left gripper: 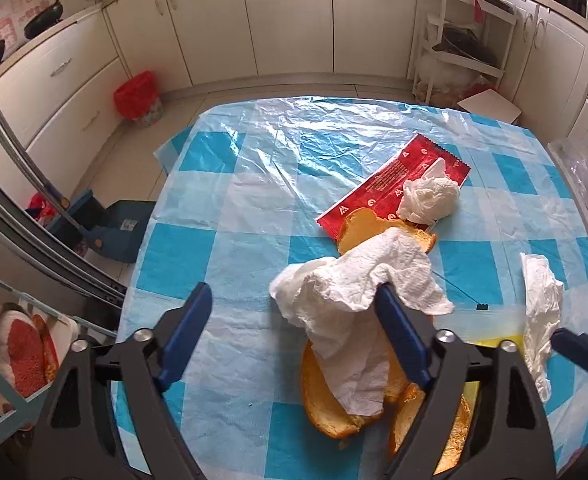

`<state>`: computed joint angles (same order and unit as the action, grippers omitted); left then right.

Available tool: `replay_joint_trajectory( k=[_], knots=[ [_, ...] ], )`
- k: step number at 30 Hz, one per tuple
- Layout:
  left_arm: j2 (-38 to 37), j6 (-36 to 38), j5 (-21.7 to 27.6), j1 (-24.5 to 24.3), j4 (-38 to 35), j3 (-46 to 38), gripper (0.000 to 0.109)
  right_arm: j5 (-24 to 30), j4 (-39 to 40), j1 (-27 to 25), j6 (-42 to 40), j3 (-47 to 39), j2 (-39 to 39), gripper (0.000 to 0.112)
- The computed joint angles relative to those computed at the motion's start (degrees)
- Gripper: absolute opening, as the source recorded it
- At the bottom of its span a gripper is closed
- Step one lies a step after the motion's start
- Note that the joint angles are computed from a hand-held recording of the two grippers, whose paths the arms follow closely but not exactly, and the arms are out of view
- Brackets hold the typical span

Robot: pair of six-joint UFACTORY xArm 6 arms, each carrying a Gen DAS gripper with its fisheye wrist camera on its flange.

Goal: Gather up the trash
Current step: 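Grasp the white tissue with the left tool while the right tool grasps an orange peel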

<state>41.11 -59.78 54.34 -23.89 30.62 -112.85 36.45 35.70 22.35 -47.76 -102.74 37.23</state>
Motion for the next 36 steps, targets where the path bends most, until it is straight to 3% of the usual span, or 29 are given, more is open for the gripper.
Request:
replay_joint_trajectory(
  k=[2, 5, 9, 14, 19, 24, 32, 33, 34, 35, 36],
  knots=[
    [-1.09, 1.66, -3.95, 1.10, -4.12, 2.54, 0.037, 0.71, -1.56, 0.56, 1.09, -1.05, 1.09, 0.069],
    [-3.49, 1.11, -9.01, 2.22, -6.78, 7.13, 0.020, 2.37, -3.45, 0.80, 3.08, -3.36, 2.99, 0.063],
    [-7.62, -2.83, -14.71, 3.08, -6.05, 13.10, 0.018, 4.44, -5.89, 1.12, 5.37, -6.51, 5.44, 0.048],
    [-11.28, -6.36, -20.07, 4.01, -4.45, 17.88, 0.018, 5.11, -6.18, 1.30, 5.01, -7.30, 5.93, 0.016],
    [-14.95, -11.02, -25.82, 4.65, -1.75, 22.77, 0.018, 5.78, -4.01, 0.93, 3.64, -7.57, 5.64, 0.008],
    [-16.39, -14.34, -25.55, 3.94, 3.82, 23.10, 0.018, 7.48, 0.38, -0.46, 2.83, -8.39, 5.26, 0.007],
    [-15.59, -12.81, -24.96, 3.17, 1.76, 22.44, 0.018, 9.22, 4.17, -2.17, 1.29, -8.05, 4.38, 0.008],
    [-15.68, -12.94, -24.86, 3.12, 1.85, 22.50, 0.018, 10.41, 3.96, -2.28, 2.04, -8.91, 5.00, 0.010],
    [-15.87, -13.22, -24.84, 3.08, 2.02, 22.72, 0.018, 10.74, 3.98, -2.21, 2.58, -9.12, 5.31, 0.022],
    [-15.95, -13.32, -25.03, 3.14, 1.99, 22.90, 0.018, 10.74, 3.82, -2.11, 2.99, -9.12, 5.46, 0.043],
    [-16.27, -13.79, -25.26, 3.16, 2.11, 23.41, 0.018, 10.53, 3.74, -1.88, 3.06, -8.99, 5.58, 0.049]
  ],
)
